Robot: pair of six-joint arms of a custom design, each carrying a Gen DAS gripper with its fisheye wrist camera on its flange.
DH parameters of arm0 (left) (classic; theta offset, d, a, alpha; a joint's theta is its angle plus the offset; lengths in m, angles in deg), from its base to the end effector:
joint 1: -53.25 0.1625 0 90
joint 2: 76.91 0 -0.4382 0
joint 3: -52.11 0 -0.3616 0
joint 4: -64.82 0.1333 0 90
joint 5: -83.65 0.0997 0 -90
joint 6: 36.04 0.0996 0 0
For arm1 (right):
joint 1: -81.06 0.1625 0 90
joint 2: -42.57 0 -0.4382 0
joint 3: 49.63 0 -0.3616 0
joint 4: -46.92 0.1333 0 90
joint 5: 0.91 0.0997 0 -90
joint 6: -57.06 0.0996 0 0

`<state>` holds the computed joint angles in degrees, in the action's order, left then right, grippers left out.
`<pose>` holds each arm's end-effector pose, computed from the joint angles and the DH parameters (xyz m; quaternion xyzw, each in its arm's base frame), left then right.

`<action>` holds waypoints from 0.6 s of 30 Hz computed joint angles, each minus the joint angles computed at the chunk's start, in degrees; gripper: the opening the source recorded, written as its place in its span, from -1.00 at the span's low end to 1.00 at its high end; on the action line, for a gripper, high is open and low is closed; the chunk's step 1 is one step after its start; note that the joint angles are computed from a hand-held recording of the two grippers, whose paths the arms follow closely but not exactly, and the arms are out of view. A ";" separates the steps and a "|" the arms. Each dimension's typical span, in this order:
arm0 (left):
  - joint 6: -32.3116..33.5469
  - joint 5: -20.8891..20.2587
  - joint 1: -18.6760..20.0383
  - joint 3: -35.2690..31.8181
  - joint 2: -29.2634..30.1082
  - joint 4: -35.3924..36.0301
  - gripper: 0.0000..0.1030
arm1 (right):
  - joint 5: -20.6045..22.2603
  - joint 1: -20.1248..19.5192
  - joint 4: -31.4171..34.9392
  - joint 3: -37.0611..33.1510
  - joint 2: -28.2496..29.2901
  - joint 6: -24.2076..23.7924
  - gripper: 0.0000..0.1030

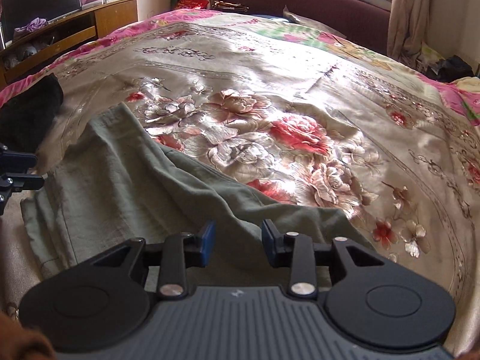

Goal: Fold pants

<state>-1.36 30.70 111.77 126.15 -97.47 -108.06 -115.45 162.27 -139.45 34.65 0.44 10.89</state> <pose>-0.2275 -0.7417 0.0055 0.4330 0.8125 -0.2319 0.3139 -0.0199 -0.7304 0.2417 0.1870 -0.8550 0.3078 0.3733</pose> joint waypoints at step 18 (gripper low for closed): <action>-2.12 -1.51 -2.03 -5.20 7.36 4.77 -0.05 | -0.56 -3.77 -13.57 15.77 -8.04 7.31 -0.18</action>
